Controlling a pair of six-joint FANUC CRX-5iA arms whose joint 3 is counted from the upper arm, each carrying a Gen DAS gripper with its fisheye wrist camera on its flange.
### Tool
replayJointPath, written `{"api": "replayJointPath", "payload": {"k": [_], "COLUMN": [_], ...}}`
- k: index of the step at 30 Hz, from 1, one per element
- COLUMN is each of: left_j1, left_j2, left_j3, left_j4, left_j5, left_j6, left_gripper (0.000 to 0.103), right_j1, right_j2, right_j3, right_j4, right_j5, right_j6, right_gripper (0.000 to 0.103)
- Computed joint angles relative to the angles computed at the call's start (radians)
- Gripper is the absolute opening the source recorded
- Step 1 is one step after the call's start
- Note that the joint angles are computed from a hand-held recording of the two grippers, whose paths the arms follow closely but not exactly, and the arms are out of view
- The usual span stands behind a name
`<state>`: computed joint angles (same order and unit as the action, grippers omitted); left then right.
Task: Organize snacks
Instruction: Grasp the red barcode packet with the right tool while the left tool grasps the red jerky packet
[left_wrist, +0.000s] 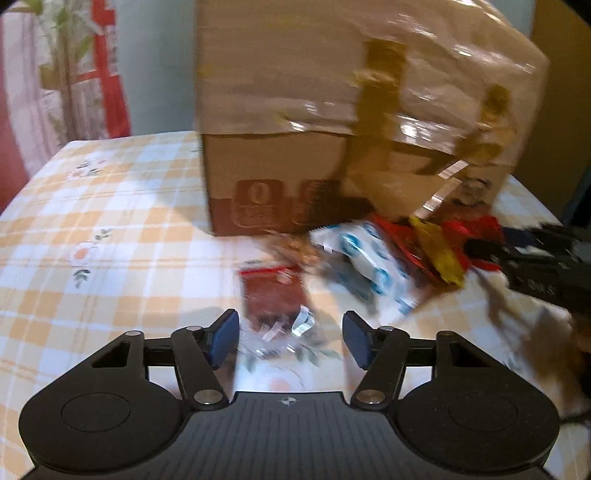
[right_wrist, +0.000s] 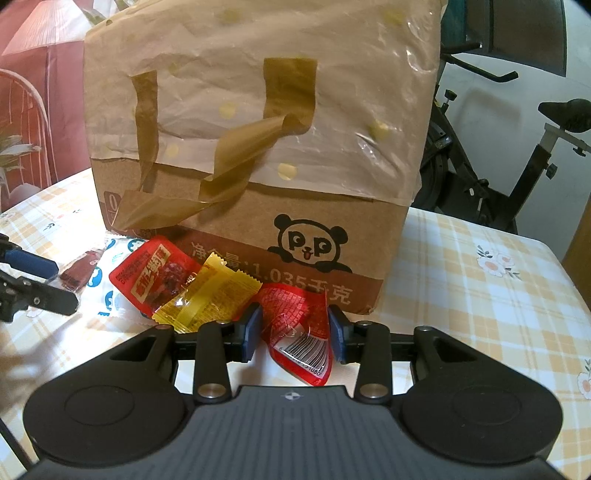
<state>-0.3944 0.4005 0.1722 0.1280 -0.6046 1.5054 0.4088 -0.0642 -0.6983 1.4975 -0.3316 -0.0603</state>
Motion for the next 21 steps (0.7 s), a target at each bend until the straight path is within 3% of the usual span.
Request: {"api": "replayJointPath", "payload": {"k": [3,9,10,11,14,21], "left_j1": [-0.005,-0.044,-0.047,-0.049,-0.057,-0.039], "left_j2": [0.025,0.053,0.053,0.051,0.036,-0.064], "left_j3": [0.057,0.121,0.123,0.123,0.128,-0.010], "left_j4": [-0.072,-0.205,-0.214,-0.225,-0.249,-0.223], "left_j5": [-0.029,-0.045,-0.044,-0.042,-0.084,-0.039], "left_j6": [0.111,0.174,0.190,0.203,0.264,0.381], "left_gripper": [0.060,0.060,0.058,0.048,0.040,0.040], "right_j1": [0.000,-0.004,-0.005,-0.005,-0.005,-0.018], "right_j2": [0.000,-0.001,-0.001,-0.001,0.000,-0.005], "right_j3": [0.000,0.000,0.000,0.000,0.000,-0.010], "right_j4": [0.002,-0.008,-0.007,-0.006,0.002,0.065], "right_j5": [0.000,0.012,0.013,0.013,0.011,0.011], "right_j6": [-0.002,-0.004,-0.006,-0.008,-0.010,-0.061], "right_gripper": [0.040,0.040,0.040,0.040,0.040,0.040]}}
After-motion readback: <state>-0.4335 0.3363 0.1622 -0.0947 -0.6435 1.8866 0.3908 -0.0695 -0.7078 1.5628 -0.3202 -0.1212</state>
